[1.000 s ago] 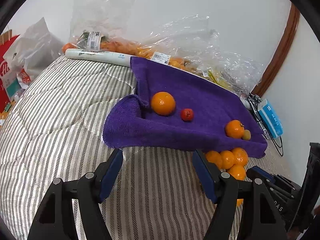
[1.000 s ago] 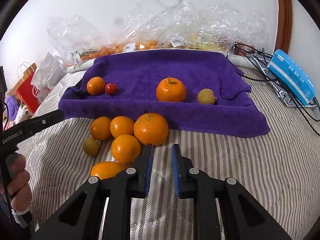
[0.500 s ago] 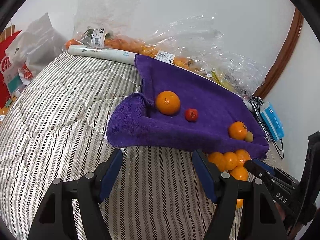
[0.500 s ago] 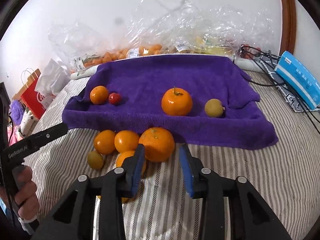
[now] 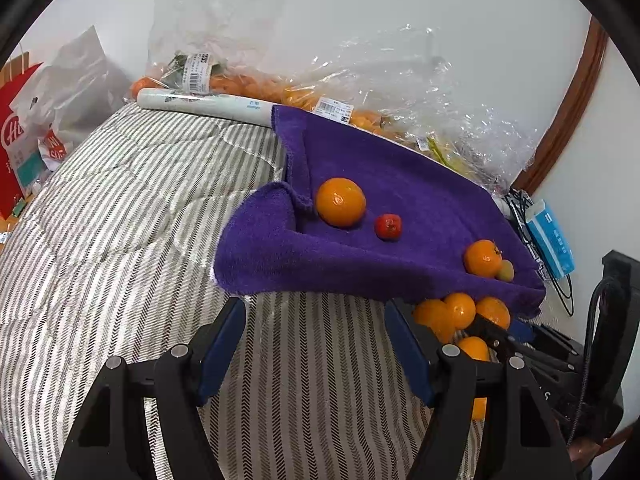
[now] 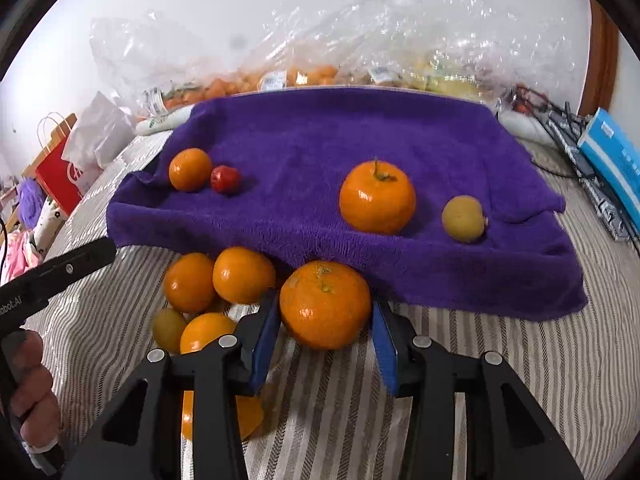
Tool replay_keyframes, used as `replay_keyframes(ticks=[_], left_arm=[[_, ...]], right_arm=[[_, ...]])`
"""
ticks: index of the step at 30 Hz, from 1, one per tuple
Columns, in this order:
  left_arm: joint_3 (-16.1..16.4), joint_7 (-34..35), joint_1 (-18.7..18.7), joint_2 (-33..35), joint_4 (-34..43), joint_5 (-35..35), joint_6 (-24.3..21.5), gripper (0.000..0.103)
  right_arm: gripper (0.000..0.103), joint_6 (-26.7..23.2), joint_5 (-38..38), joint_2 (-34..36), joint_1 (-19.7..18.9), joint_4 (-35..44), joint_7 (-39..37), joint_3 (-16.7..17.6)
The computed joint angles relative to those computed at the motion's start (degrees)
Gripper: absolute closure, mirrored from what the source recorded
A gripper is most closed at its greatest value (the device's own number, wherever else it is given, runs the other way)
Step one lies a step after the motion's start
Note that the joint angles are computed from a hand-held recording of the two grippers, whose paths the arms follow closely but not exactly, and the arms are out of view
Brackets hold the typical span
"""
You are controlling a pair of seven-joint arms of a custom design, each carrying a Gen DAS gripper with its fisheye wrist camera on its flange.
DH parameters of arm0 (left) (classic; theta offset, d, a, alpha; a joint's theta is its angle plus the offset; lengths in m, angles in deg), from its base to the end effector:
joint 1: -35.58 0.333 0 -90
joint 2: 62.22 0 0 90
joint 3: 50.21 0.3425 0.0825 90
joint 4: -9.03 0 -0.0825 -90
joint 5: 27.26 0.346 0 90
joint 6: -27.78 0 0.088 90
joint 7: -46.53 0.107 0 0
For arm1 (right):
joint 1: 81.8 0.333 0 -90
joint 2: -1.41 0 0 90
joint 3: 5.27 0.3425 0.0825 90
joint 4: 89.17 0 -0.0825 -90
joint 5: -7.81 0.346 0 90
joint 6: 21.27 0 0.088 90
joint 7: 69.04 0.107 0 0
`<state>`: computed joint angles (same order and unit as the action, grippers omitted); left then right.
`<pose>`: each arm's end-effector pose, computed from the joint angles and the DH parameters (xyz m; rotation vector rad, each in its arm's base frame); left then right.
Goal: Organize fruits
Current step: 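Grasp a large orange on the bedspread with the right tool, then grasp a small yellow-green fruit with the left tool while the right tool holds the orange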
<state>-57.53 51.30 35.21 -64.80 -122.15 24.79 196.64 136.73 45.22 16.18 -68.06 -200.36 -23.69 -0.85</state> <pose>0.4978 -0.1203 0.4825 -2.2027 1.2851 -0.8668 0.5999 0.1660 0.4558 -2.1699 1.2205 -0.2959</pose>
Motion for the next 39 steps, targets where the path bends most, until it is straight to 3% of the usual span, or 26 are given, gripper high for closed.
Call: replay_keyframes(ticks=[4, 8, 14, 17, 21, 24, 27, 39], left_arm=[[-0.32, 0.64, -0.31, 0.16, 0.52, 1.18, -0.67, 0.034], [-0.22, 1.57, -0.45, 0.42, 0.38, 1.98, 1.92, 0.034], [-0.8, 9.5, -1.76, 1.52, 0.59, 1.32, 6.34, 0.034], [-1.28, 12.93, -2.8, 2.18, 1.04, 0.03, 5.59, 0.034], [-2.22, 26.03, -4.36, 3.88, 1.71, -12.65, 2.94, 0.048], [-2.55, 31.9, -4.8, 4.97, 2.51, -18.87, 2.08, 0.057], [-2.31, 32.04, -5.47, 5.61, 3.25, -18.88, 1.74, 0.063], [-1.9, 29.82, -7.02, 7.23, 6.28, -14.99, -1.97, 0.065]], right_arm=[[0.06, -0.28, 1.97, -0.19, -0.81, 0.01, -1.33, 0.41], [0.061, 1.18, 4.75, -1.77, -1.76, -1.34, -4.47, 0.79], [0.06, 1.76, 9.0, -4.24, -2.96, -3.47, -9.23, 0.26], [0.06, 1.45, 10.35, -5.11, -3.6, -4.63, -10.59, -0.34], [0.06, 0.82, 10.52, -6.03, -4.17, -6.17, -10.48, -1.33], [0.06, 1.02, 11.7, -6.83, -4.68, -7.36, -11.89, -1.53], [0.06, 0.6, 12.47, -7.2, -5.09, -7.84, -12.56, -1.85], [0.06, -0.8, 14.65, -7.61, -5.38, -8.57, -14.41, -2.1]])
